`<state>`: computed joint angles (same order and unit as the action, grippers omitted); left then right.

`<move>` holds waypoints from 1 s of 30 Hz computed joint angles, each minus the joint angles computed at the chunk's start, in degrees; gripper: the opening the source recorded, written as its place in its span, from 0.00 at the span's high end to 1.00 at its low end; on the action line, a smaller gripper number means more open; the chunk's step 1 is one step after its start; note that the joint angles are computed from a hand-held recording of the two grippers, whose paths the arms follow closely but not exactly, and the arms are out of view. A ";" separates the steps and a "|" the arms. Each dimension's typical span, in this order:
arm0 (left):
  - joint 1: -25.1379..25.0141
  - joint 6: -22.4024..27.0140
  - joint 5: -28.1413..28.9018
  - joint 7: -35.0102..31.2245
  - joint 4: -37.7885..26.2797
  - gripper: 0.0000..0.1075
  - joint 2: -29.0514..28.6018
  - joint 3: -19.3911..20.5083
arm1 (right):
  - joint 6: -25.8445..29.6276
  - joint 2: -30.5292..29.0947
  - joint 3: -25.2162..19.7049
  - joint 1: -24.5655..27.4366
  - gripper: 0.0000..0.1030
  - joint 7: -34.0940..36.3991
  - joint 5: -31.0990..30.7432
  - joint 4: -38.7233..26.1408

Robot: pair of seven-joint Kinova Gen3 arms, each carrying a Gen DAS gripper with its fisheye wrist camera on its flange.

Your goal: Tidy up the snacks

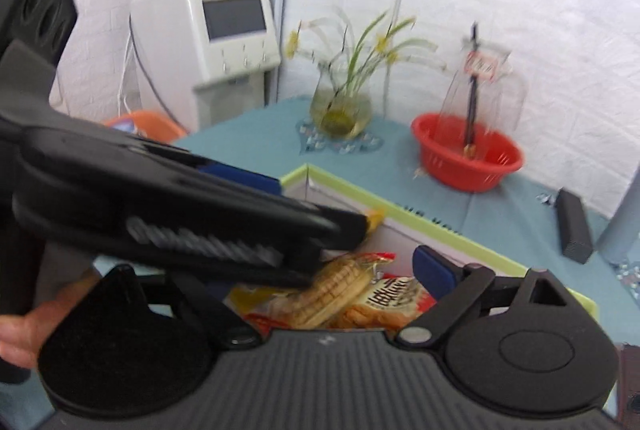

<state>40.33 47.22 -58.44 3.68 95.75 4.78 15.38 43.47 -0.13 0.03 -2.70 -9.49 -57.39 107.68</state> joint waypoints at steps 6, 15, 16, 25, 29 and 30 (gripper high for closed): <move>6.01 5.96 -6.16 9.32 4.05 0.33 -3.92 6.78 | 10.40 -12.01 10.46 6.14 0.10 7.23 -5.38 11.52; 14.90 1.66 -4.93 24.16 7.54 0.36 1.50 9.48 | 15.22 -26.25 25.10 14.22 0.10 0.55 12.89 22.39; 15.91 1.45 -5.22 25.30 7.21 0.36 2.31 9.00 | 15.70 -25.82 27.37 13.48 0.10 0.87 13.33 22.49; 24.03 7.82 1.28 15.90 -2.51 0.41 8.11 -0.14 | 16.14 -20.88 35.20 2.51 0.11 9.63 5.95 21.22; 17.41 -0.59 3.19 19.66 2.52 0.49 4.25 0.86 | 14.22 -17.19 29.41 0.70 0.10 15.50 4.06 20.89; 14.76 -2.92 3.17 21.28 4.10 0.50 3.05 2.33 | 14.67 -16.22 28.58 0.62 0.10 16.57 3.83 20.77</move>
